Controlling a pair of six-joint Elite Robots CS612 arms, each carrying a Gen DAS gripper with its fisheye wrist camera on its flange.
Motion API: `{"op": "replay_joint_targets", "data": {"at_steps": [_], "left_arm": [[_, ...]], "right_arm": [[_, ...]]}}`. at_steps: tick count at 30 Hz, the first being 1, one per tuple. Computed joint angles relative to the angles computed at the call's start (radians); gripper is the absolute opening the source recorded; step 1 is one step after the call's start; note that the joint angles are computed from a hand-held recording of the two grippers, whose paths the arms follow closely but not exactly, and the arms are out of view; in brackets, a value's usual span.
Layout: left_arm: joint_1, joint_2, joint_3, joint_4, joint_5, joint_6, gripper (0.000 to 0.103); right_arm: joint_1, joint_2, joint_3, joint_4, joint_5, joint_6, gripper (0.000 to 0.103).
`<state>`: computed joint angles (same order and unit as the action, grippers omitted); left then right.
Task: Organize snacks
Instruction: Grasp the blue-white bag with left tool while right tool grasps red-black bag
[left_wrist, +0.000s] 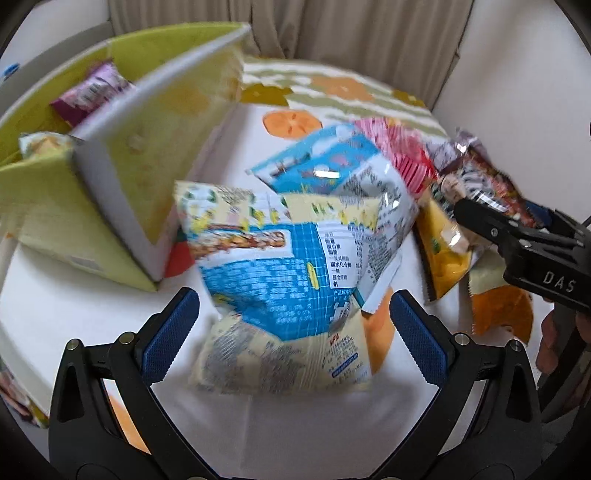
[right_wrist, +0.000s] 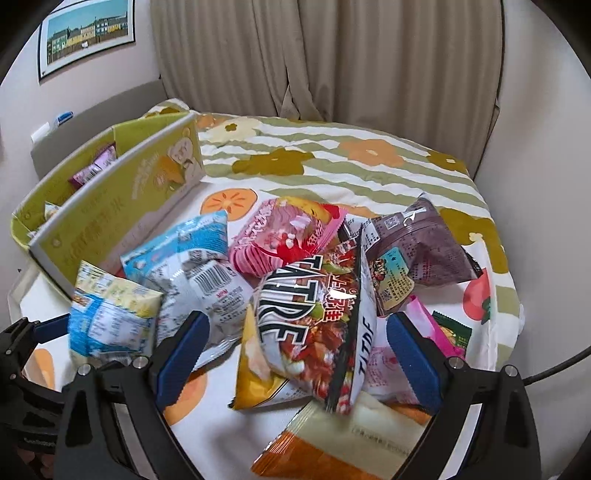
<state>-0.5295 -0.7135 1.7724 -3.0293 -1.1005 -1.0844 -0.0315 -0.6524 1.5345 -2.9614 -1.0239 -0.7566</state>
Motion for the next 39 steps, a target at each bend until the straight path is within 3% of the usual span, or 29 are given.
{"op": "replay_joint_targets", "data": {"at_steps": [1,5,14,20,24,27,39], "left_arm": [[0.004,0.005,-0.006,0.004,-0.007,-0.006,0.091],[0.013,0.019,-0.011,-0.017,-0.040,-0.029,0.080],[0.015,0.011,0.004,-0.032,-0.062,-0.028,0.064],[0.016,0.000,0.015,-0.031,-0.089,-0.033,0.063],[0.015,-0.002,0.015,-0.026,-0.097,-0.043,0.062],[0.015,-0.002,0.013,-0.022,-0.098,-0.037,0.062],[0.014,-0.040,0.032,-0.022,-0.092,-0.009,0.060]], "right_arm": [[0.002,0.004,-0.009,0.015,-0.006,-0.006,0.096],[0.008,0.018,-0.031,0.027,-0.025,0.004,0.096],[0.011,0.031,-0.045,0.047,-0.037,0.014,0.095],[0.014,0.032,-0.047,0.059,-0.049,0.016,0.080],[0.015,0.033,-0.043,0.048,-0.054,0.026,0.075],[0.016,0.032,-0.036,0.030,-0.068,0.027,0.062],[0.005,-0.003,0.002,0.024,-0.064,0.061,0.058]]}}
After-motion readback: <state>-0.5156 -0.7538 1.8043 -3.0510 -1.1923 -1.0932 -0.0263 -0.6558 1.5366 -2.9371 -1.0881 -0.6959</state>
